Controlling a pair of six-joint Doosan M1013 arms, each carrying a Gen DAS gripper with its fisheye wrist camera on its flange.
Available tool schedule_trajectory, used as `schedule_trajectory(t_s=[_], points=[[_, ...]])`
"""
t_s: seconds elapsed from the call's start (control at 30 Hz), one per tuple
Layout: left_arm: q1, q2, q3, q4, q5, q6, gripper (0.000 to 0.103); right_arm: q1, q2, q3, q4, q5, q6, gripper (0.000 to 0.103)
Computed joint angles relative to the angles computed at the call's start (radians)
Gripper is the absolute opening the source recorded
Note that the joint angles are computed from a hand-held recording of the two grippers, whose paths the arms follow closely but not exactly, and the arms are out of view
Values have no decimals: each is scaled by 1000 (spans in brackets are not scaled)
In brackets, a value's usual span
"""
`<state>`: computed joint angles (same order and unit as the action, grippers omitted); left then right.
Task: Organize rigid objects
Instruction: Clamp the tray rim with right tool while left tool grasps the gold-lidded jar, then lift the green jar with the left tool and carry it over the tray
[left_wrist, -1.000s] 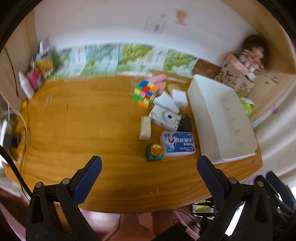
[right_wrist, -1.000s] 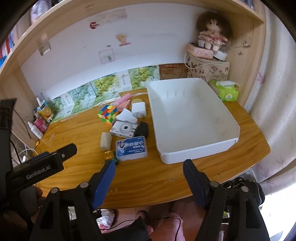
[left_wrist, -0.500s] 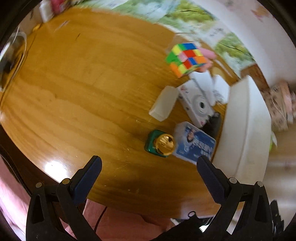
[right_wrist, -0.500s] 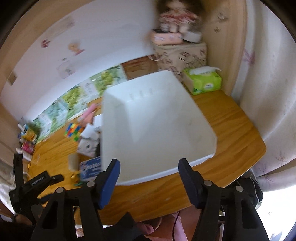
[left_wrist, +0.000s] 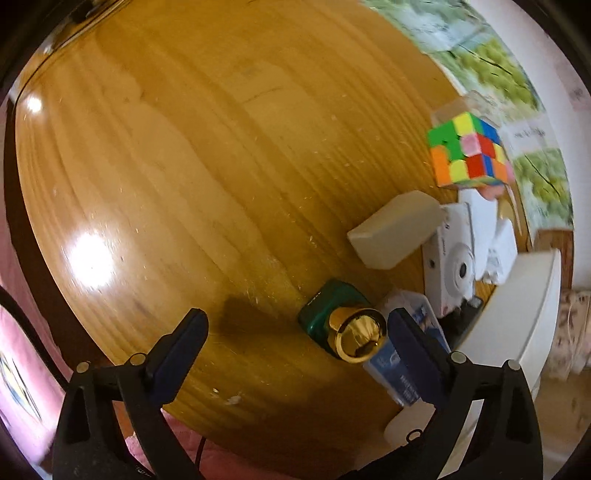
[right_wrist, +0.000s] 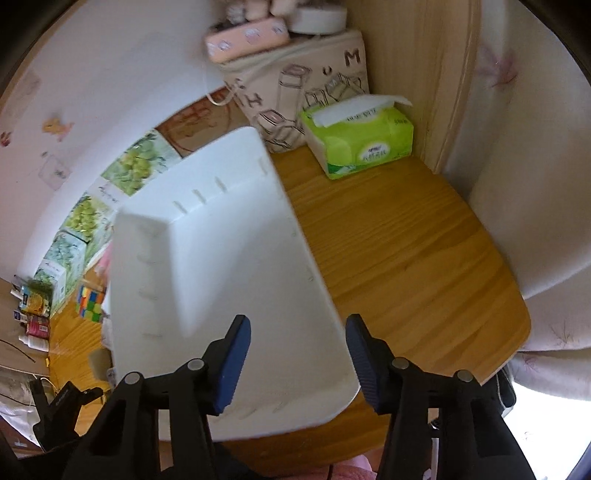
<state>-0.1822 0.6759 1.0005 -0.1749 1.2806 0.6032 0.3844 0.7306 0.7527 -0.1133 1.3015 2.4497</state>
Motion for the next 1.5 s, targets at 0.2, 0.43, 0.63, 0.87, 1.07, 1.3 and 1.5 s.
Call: schedule_trajectory(t_s=[0.2,0.43,0.63,0.87,1.07,1.3,1.5], points=[[-6,5,7,-8,-7,-94,92,-43,43,-40,104,56,-82,36],[-21,9,3,26,-2,-161,88,-68,83,-88,183,96,-149,24],[-30,24,-24,45,12,-169,75,-77,114,-126,231,133,-193,9],[-38,76,-130,82,97,-202,52,-76,110,-117,217,115,-272,8],[-35,66,-118,80,98,-189,51,-63,107,-110,157,66,-379,6],[-37,20,-74,142,60,-137,50,-52,101,-94,131,19,-488,5],[-64,-2,-91,257,6,-81,50,-44,111,-110,104,14,-515,5]])
